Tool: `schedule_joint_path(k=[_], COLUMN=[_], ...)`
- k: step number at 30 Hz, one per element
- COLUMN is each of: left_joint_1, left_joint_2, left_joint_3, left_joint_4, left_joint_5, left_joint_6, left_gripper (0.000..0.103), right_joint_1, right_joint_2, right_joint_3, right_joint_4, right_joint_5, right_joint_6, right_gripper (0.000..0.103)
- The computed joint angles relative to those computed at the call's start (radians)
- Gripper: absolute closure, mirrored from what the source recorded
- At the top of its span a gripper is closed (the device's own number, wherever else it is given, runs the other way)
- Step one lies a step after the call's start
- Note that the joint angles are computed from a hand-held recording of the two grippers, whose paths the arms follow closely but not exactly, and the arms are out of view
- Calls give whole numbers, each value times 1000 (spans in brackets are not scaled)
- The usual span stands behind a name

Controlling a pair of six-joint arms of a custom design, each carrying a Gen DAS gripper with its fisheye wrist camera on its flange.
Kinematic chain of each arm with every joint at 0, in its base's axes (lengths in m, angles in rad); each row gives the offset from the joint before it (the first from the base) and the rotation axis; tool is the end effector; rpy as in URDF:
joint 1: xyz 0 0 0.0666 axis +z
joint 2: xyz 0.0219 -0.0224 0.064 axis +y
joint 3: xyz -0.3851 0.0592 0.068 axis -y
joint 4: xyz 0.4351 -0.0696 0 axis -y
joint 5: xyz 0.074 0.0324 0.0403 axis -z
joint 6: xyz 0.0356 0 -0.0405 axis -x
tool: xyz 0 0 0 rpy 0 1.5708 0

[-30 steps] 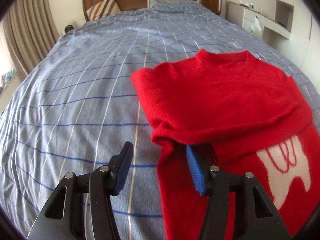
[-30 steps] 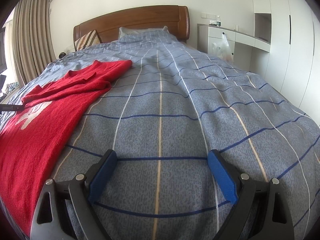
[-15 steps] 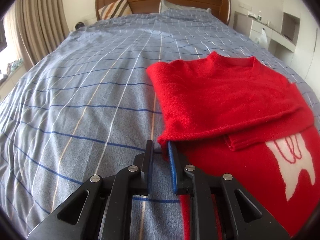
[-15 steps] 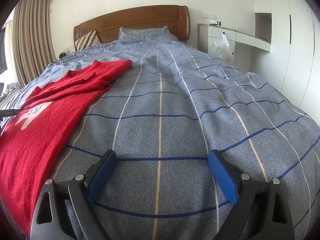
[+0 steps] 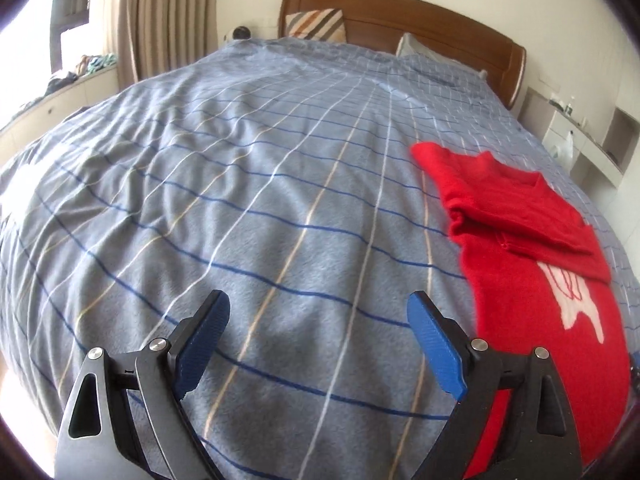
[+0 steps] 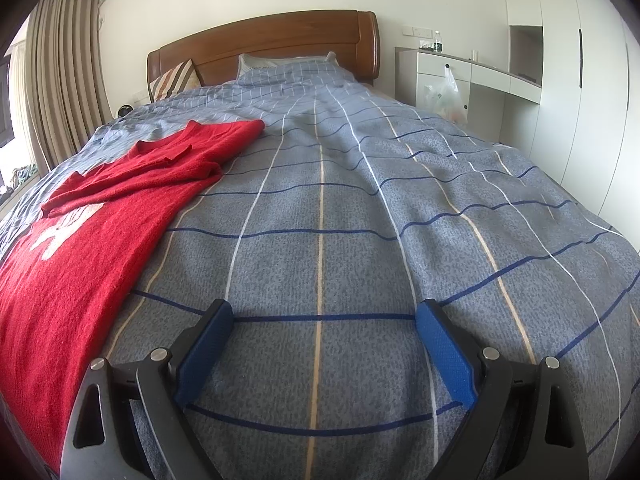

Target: Fold small clothes

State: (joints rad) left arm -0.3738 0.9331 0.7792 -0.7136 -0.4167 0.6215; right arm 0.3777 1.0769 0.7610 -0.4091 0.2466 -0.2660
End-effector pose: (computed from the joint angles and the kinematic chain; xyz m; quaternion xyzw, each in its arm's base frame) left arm 0.3272 -0.1133 0.3324 -0.1842 0.9027 0.0098 0.3888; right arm 0.3695 0.1368 0.2946 -0.0001 0.9064 0.0224 0.4219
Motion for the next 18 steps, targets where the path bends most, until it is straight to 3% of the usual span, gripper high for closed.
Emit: schedule_joint_path(k=[3, 6, 18], left_joint_1=[28, 20, 3], left_joint_2=[4, -4, 4], left_joint_3=[-35, -73, -83], left_joint_4=[35, 89, 102], left_joint_5=[18, -1, -26], left_joint_6=[35, 17, 10], left_gripper=[11, 11, 6], right_joint_1=[0, 0, 0], right_joint_2=[0, 0, 0], right_joint_3=[0, 0, 0], right_joint_4=[0, 0, -1], right_joint_5=[0, 0, 0], right_joint_6=[0, 0, 0], right_gripper=[11, 11, 11])
